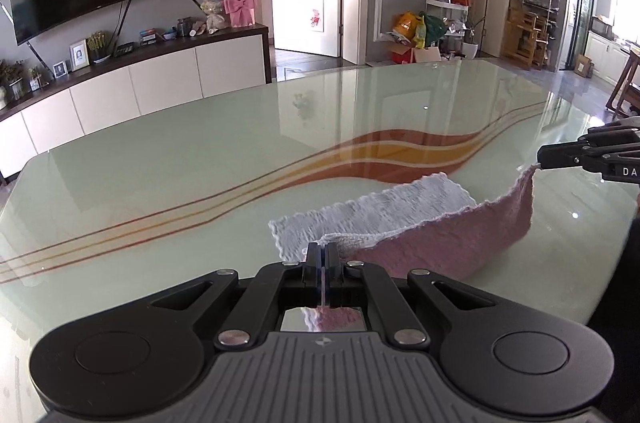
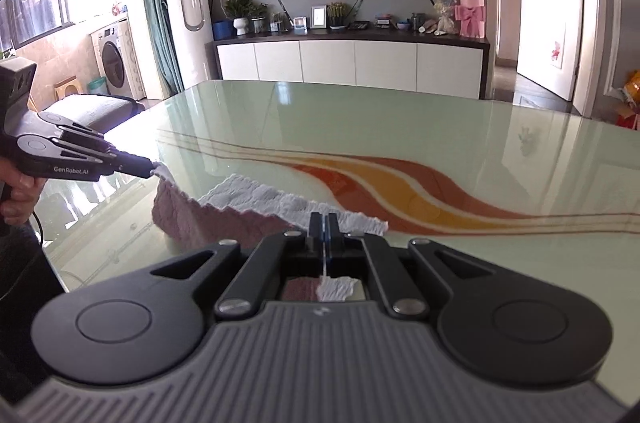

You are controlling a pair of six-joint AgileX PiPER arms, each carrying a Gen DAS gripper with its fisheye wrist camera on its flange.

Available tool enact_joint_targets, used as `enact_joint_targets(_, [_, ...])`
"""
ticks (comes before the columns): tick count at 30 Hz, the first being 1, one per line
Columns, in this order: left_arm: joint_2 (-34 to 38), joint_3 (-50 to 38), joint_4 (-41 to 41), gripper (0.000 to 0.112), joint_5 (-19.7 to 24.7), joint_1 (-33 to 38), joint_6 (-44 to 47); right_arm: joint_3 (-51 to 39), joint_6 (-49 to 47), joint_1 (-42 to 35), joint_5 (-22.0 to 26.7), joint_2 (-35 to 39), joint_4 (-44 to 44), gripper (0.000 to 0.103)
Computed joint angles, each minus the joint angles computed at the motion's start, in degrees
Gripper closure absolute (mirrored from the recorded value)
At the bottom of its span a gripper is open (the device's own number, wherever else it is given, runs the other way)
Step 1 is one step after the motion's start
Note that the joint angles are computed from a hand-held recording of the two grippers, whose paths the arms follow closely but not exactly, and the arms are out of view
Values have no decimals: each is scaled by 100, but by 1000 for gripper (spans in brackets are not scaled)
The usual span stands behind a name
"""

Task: Fold towel
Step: 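Lift the held hem with both grippers and fold it over onto the opposite edge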

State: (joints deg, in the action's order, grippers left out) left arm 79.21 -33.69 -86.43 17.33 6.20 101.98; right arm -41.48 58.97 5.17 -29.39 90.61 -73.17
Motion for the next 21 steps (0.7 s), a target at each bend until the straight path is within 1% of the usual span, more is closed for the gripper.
enact_joint_targets(4, [272, -190, -280, 111, -229, -118, 119, -189, -133, 57, 144, 207, 223, 102])
enact_joint_targets(6, [454, -378, -266, 111, -399, -214, 15, -282, -148, 92, 230, 300, 303, 102])
enact_joint_targets(10, [729, -653, -129, 111, -556, -353, -152, -539, -183, 219, 461, 568, 456, 102])
enact_joint_targets(12, [925, -869, 202, 111, -583, -411, -507, -600, -165, 261, 532, 643, 477, 102])
enact_joint_targets(14, [1062, -998, 333, 111, -626, -448, -629, -767, -78, 319, 671, 820, 429, 102])
enact_joint_targets(17, [1408, -1307, 1236, 110, -654, -492, -1486, -1021, 240, 387, 850, 1098, 148, 102])
enact_joint_targets(18, [1610, -1441, 1511, 110, -728, -539, -1734, -1092, 301, 416, 917, 1202, 86, 102])
enact_joint_targets(20, [1768, -1515, 1445, 110, -760, -537, -1643, -1079, 232, 448, 964, 1278, 153, 102])
enact_joint_targets(21, [1893, -1558, 1126, 110, -806, -552, -1325, -1116, 286, 459, 989, 1332, 111, 102])
